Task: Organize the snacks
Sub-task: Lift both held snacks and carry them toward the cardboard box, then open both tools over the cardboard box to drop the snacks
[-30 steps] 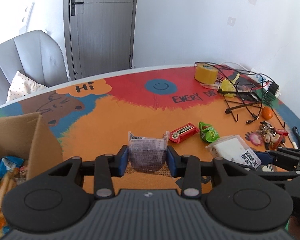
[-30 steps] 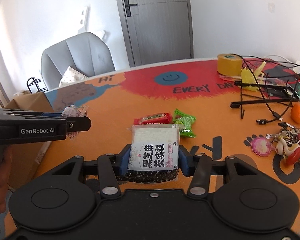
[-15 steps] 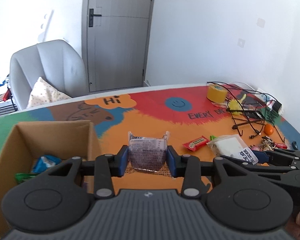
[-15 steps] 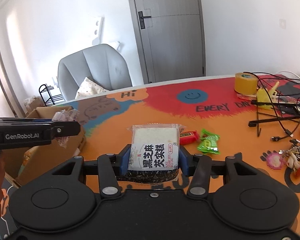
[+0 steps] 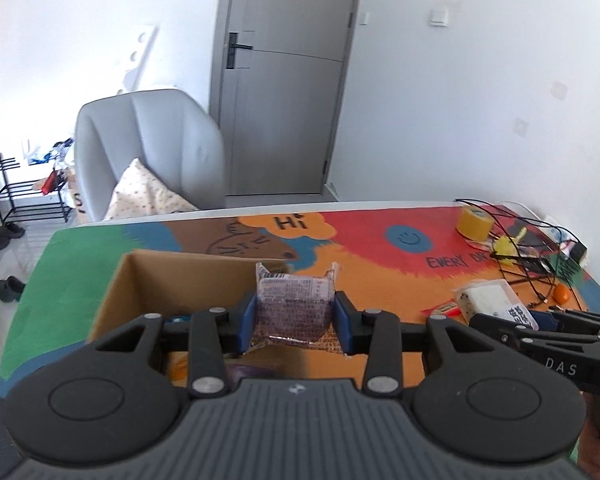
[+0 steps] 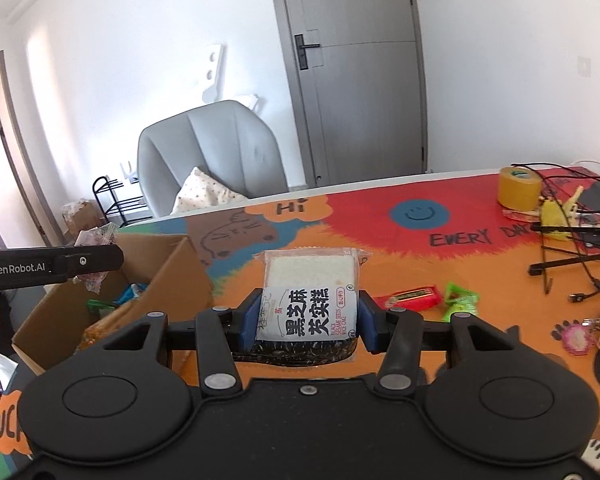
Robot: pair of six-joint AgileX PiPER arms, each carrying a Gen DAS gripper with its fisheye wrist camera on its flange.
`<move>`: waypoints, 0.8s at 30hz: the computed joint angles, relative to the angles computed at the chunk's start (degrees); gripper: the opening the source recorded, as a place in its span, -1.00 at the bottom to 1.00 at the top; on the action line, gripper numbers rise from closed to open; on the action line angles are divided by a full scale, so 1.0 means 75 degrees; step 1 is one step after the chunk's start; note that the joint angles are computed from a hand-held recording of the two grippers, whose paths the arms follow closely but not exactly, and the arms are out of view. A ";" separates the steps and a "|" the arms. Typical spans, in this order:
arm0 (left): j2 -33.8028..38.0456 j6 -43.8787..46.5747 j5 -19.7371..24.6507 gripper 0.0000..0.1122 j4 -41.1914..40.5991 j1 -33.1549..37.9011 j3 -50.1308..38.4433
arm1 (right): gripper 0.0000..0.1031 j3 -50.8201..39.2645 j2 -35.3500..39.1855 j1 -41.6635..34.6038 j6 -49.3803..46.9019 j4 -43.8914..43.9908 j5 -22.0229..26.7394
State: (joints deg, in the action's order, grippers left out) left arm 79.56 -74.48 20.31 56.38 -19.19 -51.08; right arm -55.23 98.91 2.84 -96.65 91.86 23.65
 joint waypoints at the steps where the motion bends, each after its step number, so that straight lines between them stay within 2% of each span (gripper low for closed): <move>1: -0.0078 0.0137 -0.0058 -0.30 -0.0118 0.0121 0.0073 | -0.06 -0.0015 0.0004 0.0092 0.0024 0.0010 -0.0050; 9: -0.0396 0.1310 -0.0446 -0.30 -0.1091 0.1026 0.0482 | -0.06 -0.0178 0.0023 0.0894 0.0089 0.0227 -0.0481; 13: -0.0444 0.2556 -0.0522 -0.30 -0.2253 0.1408 0.0568 | -0.06 -0.0427 0.0142 0.1265 0.0409 -0.0024 -0.0619; 18: -0.0496 0.3544 -0.0590 -0.29 -0.3168 0.1760 0.0715 | -0.06 -0.0679 0.0255 0.1712 0.0660 -0.0241 -0.0763; 24: -0.0554 0.5829 -0.0783 -0.24 -0.5397 0.2277 0.0916 | -0.06 -0.1070 0.0532 0.2166 0.1188 -0.0681 -0.0855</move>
State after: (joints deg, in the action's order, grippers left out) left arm 75.41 -30.76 14.44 15.91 -2.12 -44.21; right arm -63.25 102.90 19.09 -87.74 86.75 17.23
